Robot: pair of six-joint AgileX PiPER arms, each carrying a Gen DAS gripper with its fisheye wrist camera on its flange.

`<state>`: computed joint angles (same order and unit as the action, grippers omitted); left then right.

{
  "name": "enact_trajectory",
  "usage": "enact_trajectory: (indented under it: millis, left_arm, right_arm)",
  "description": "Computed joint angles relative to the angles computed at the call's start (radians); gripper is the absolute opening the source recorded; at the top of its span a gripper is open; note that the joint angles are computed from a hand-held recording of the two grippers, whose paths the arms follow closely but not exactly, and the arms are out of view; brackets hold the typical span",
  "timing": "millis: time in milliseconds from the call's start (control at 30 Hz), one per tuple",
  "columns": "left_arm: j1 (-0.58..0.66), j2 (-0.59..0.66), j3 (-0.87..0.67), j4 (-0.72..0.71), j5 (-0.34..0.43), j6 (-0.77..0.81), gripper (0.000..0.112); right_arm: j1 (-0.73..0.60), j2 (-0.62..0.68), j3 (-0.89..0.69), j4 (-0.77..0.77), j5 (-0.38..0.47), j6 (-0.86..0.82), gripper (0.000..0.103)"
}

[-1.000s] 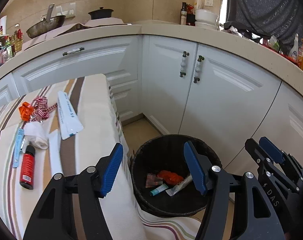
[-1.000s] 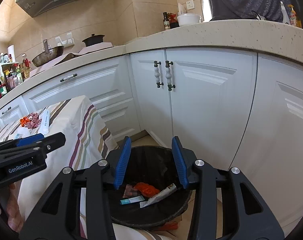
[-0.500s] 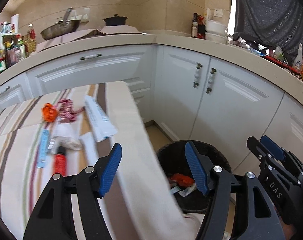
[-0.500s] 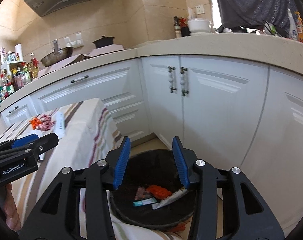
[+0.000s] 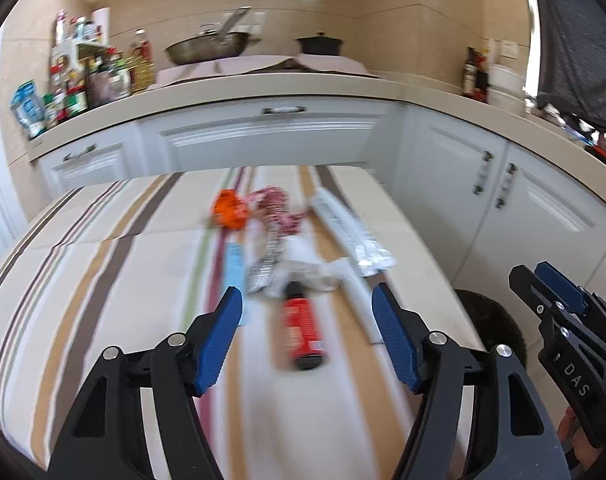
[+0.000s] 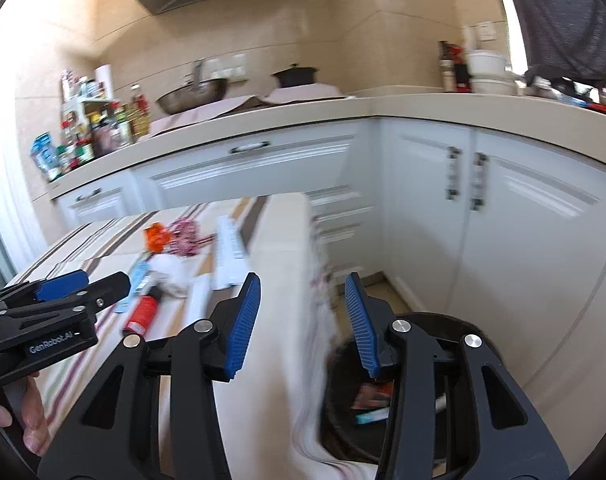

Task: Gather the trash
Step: 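Move both open tools back over the table, then grasp the flat white tube with the right tool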

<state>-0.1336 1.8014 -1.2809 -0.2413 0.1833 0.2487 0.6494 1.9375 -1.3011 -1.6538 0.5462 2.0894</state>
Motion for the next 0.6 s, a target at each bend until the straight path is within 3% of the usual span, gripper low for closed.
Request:
enact_trajectory:
  millis: [267,500,600]
  left_arm:
    - [0.098,0.024,-0.022,-0.058,0.024,0.063,0.067]
    - [0.172,0.059,-0.063,-0.168,0.074,0.171,0.068]
    - [0.195,0.081,-0.093,-0.206,0.107,0.207,0.07]
  right_arm:
    - [0.024,0.126,-0.249,0.315,-0.054,-0.39,0.043]
    - [0.008,0.249,-0.507,0.81,0.021,-0.925,0.043]
    - [-0.002,0.316,-0.633,1.003,0.094,-1.133,0.043]
